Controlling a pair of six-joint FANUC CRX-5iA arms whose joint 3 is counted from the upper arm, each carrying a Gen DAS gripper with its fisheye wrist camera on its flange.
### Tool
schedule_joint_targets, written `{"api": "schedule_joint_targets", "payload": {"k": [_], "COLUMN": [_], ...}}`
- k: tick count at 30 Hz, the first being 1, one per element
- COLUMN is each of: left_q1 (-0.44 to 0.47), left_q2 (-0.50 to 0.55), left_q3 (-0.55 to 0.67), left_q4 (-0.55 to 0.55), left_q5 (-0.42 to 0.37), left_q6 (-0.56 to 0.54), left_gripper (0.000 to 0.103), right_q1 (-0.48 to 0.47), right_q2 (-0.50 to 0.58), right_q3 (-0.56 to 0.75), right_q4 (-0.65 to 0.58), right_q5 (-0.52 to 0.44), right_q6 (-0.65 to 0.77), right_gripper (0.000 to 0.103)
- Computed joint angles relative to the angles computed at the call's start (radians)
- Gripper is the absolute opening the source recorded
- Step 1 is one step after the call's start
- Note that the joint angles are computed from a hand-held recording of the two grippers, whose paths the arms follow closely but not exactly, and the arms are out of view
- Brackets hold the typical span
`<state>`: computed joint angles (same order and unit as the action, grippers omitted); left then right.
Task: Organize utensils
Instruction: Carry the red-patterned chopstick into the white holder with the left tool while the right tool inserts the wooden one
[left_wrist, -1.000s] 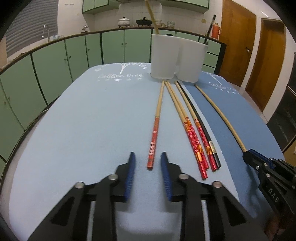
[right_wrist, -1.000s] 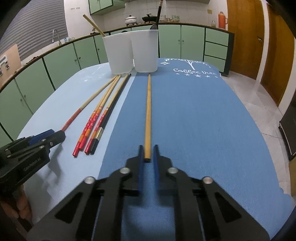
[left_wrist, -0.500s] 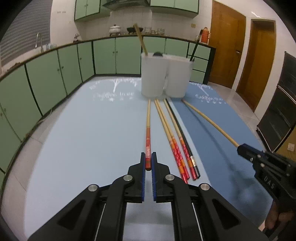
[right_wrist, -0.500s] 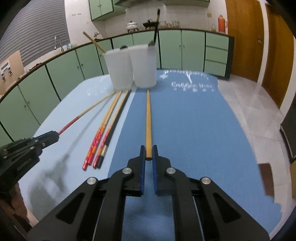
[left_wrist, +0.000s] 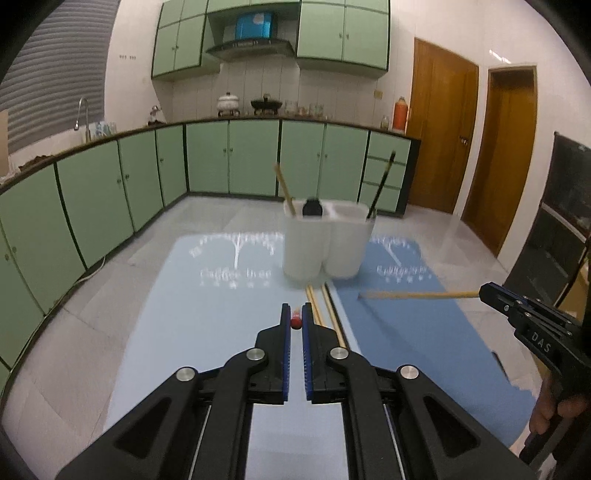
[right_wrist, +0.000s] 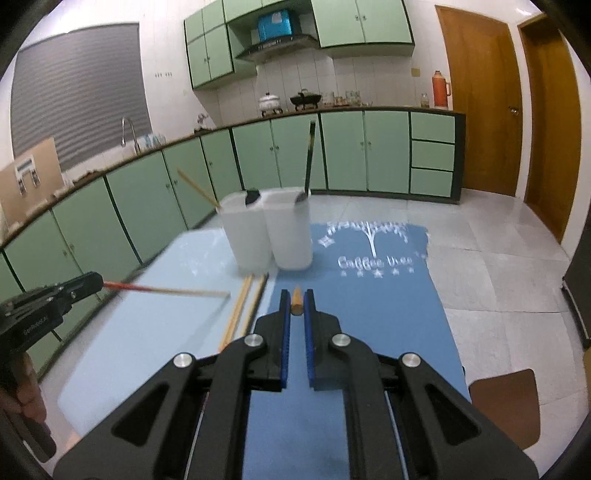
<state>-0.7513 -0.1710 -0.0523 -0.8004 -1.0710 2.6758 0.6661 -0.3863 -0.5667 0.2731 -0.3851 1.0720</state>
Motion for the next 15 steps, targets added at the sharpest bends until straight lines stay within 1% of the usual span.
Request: {"api": "schedule_joint_targets", "payload": {"k": [3, 5, 7, 9, 15], "left_q1": [0.010, 0.015, 0.031, 0.062, 0.130], "left_q2": [-0.004, -0.005, -0.002, -0.002, 0.001], "left_q3": [0.021, 0.031, 0.043, 0.049, 0.056], "left_q4": [-0.008, -0.010, -0.003, 0.026, 0.091], "left_q5": [0.007, 0.011, 0.024, 0.049, 0.110], "left_q6": [-0.023, -0.036, -0.062, -0.098, -0.165], "left_gripper": [0.006, 0.006, 0.006, 0.006, 0.006], "right_q1": [-0.029, -0.062, -0.089, -0.103, -0.111], "right_q2": [0.026, 0.053, 0.078, 0.105, 0.162], "right_q3": [0.091, 0.175, 0.237, 0.289, 0.393], "right_q4": [-0.155, -0.298, -0.385, -0.420, -0.431], "right_q5": [-0.026, -0.067, -0.103, -0.128, -0.180], "right_q6": [0.141, 0.259, 0.330, 0.370, 0.433], "right_gripper": [0.006, 0.006, 0.006, 0.006, 0.006]}}
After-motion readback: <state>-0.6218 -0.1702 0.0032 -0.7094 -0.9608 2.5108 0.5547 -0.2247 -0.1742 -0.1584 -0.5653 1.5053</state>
